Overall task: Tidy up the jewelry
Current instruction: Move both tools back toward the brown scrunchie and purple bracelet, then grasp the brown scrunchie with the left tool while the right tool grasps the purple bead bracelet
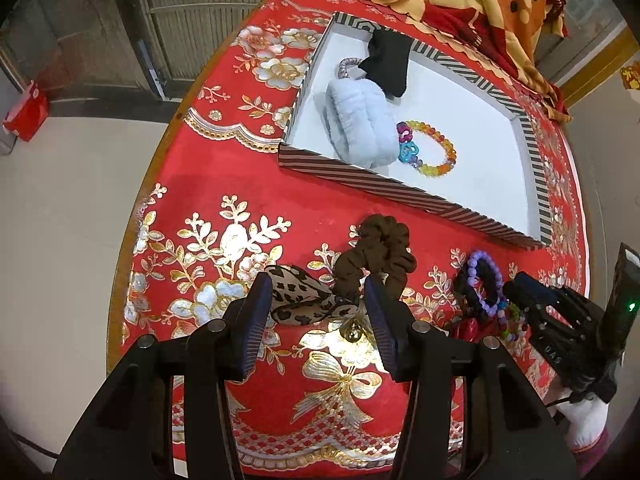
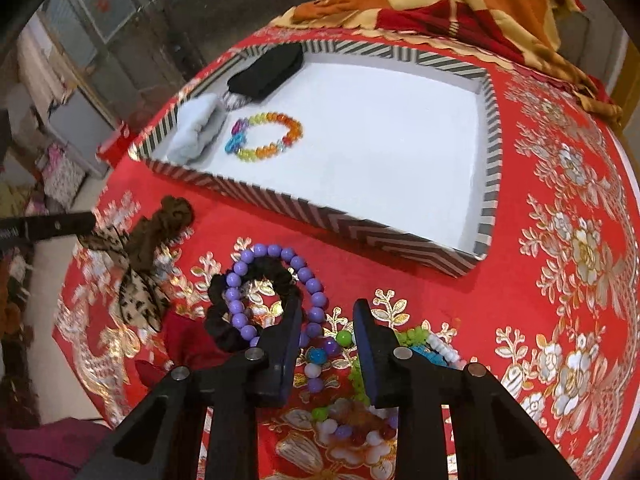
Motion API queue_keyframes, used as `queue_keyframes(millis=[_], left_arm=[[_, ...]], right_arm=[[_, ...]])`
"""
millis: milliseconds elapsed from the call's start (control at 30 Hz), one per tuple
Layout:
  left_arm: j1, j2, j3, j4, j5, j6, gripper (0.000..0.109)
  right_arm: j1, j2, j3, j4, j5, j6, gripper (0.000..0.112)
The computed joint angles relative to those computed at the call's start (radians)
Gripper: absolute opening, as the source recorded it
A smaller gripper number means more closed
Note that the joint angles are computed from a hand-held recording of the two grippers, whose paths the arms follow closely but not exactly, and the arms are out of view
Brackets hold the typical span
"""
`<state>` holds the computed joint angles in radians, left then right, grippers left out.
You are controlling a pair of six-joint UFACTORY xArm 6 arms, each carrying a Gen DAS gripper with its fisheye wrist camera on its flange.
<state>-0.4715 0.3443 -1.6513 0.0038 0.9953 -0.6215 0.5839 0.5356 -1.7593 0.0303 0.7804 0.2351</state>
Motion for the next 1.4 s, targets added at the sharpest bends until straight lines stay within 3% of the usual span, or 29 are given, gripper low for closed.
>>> queue_keyframes(millis=[267,567,900,967,1000,1033,1400], left_arm=[[-0.001,0.038,-0.046,-0.014,0.024,0.014,0.047],[-0.019,0.112,-0.132,-0.048,0.072,0.087,0.05],[-0.057,0.249,-0.299,-0.011,0.163,0.144,0.055],[-0.059,0.252,-0.291,-0.006,0.143,0.149,0.048],[-0.057,0.252,-0.287,-0.012,0.136,0.151,0.033],[-0.055,0.263,-0.301,-0.027,0.145,0.155,0.028],[-0.04,0.137,-0.171,-0.043,0.028,0.163,0.021]], right_arm=[[0.01,0.083,-0.114,-0.112,0.087,-0.021,0.021],[0.011,0.124,-0.179,-0.098,0.113,-0.072,0.013],[-0.032,0.072,-0.07,0.1,-0.006,-0.1,0.009],[-0.033,0.062,-0.055,0.116,-0.016,-0.1,0.009],[-0.031,0.056,-0.05,0.125,-0.018,-0.103,0.009],[-0.03,0.049,-0.047,0.129,-0.018,-0.105,0.009],[-0.008,-0.056,-0.004,0.16,-0.065,-0.121,0.009]])
